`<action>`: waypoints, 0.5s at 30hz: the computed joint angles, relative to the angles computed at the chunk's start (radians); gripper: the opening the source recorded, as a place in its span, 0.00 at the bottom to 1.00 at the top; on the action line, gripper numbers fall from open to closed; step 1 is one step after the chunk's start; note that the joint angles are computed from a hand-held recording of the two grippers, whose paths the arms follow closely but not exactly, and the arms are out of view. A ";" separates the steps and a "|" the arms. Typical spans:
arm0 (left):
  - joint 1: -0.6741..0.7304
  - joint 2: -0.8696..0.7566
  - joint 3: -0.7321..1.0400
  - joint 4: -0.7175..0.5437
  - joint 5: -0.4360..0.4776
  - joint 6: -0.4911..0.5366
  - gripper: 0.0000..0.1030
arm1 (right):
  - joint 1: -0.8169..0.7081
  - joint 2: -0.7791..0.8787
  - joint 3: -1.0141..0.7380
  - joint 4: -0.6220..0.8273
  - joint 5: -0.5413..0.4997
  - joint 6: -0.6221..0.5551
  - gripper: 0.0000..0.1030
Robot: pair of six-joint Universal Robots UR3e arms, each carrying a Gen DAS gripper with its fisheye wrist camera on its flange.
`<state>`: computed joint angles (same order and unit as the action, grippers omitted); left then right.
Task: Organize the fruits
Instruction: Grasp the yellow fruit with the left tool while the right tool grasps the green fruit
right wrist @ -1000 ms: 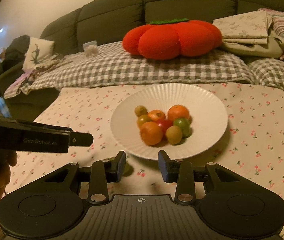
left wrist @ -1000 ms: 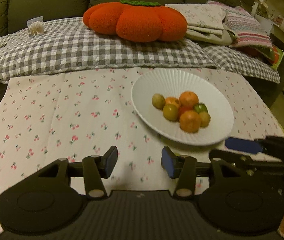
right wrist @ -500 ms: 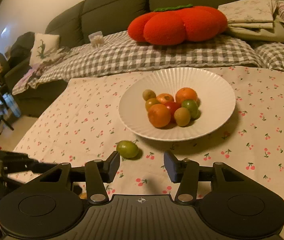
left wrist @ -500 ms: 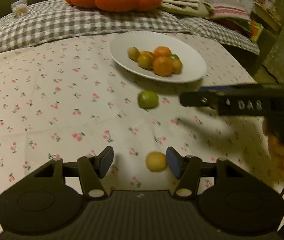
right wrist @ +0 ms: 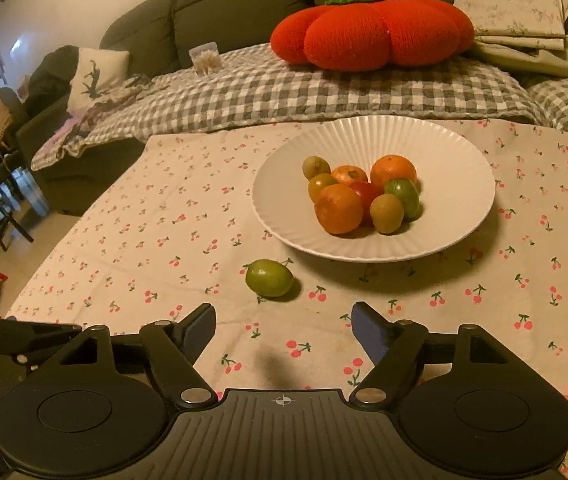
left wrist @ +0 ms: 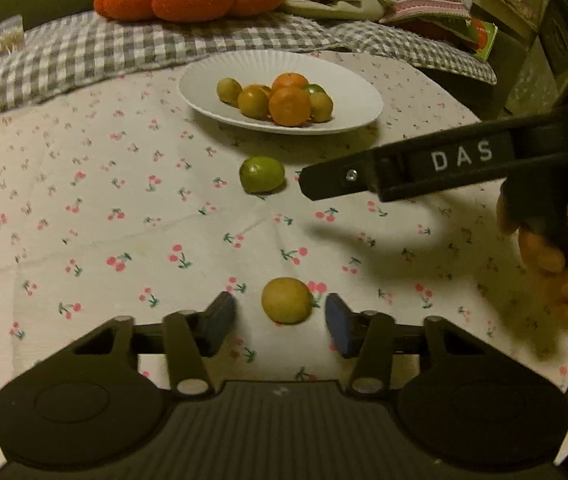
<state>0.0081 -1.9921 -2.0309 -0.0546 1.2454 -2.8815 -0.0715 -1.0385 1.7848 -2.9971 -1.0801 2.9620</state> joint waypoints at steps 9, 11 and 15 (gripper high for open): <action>0.047 0.021 -0.018 -0.003 -0.028 -0.017 0.24 | 0.033 0.052 -0.052 -0.013 -0.033 0.013 0.74; 0.055 0.029 -0.021 -0.008 -0.016 -0.028 0.24 | 0.048 0.070 -0.072 -0.020 -0.045 0.015 0.74; 0.073 0.037 -0.011 -0.034 0.024 -0.049 0.24 | 0.082 0.110 -0.118 -0.027 -0.077 0.024 0.73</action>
<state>0.0807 -1.9552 -2.0420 -0.0884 1.2691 -2.9307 0.0104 -0.9280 1.6664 -3.0237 -1.1570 2.9863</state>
